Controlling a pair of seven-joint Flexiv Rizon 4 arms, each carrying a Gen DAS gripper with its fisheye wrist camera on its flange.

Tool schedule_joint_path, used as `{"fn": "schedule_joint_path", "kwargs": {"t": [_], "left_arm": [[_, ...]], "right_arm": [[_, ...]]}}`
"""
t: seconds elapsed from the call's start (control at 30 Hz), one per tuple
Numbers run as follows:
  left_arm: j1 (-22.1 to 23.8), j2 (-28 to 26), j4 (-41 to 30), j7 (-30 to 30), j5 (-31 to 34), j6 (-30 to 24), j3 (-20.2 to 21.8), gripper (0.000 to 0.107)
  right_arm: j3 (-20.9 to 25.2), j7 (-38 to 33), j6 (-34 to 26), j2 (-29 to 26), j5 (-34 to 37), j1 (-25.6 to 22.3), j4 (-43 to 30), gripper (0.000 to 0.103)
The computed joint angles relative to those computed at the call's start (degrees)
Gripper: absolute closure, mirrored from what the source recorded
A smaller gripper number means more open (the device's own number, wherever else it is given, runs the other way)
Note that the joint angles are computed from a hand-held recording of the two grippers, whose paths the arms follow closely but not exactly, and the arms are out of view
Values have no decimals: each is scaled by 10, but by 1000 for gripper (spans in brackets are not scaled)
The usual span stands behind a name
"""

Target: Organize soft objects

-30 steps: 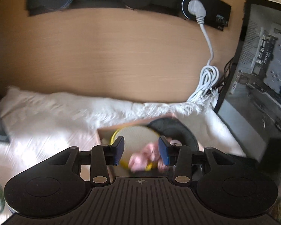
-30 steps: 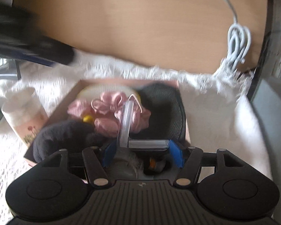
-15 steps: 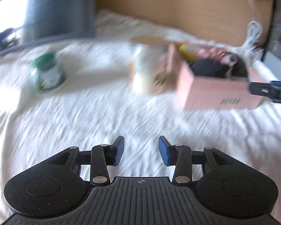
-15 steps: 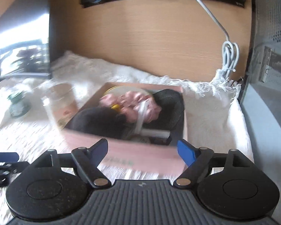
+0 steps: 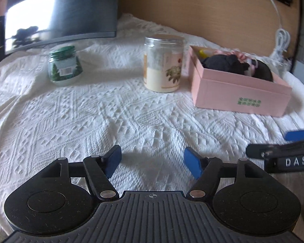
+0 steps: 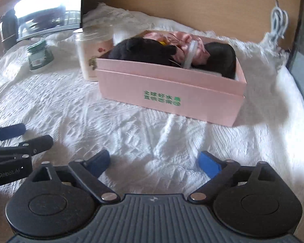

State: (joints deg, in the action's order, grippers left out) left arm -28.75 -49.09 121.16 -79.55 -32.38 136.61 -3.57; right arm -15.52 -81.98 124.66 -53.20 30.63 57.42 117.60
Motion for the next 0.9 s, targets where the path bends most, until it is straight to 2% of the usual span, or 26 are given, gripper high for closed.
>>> {"fn": "schedule_joint_path", "kwargs": {"t": [0.07, 0.17, 0.37, 0.47, 0.57, 0.7, 0.8, 0.9], "left_arm": [[-24, -5, -9, 13, -39, -2, 8, 33], [-30, -10, -17, 19, -58, 1, 8, 32], [-27, -21, -20, 19, -60, 24, 2, 31], [-20, -21, -19, 17, -53, 27, -4, 31], [-22, -22, -22, 21, -59, 26, -5, 31], [-19, -21, -20, 21, -56, 27, -7, 31], [-21, -22, -22, 26, -61, 26, -6, 31], [-23, -22, -23, 30, -64, 26, -5, 31]], "right_arm": [[-10, 5, -12, -2, 11, 8, -5, 0], [-27, 13, -25, -6, 21, 24, -9, 0], [-39, 29, -38, -12, -3, 21, -20, 0], [-45, 20, -13, -28, -18, 21, -26, 0], [-22, 4, 52, -54, -15, 1, -38, 0], [-4, -23, 55, -53, 0, -11, -51, 0], [36, -28, 64, -42, -18, -52, -52, 0], [42, -43, 61, -41, -7, -54, -56, 0]]}}
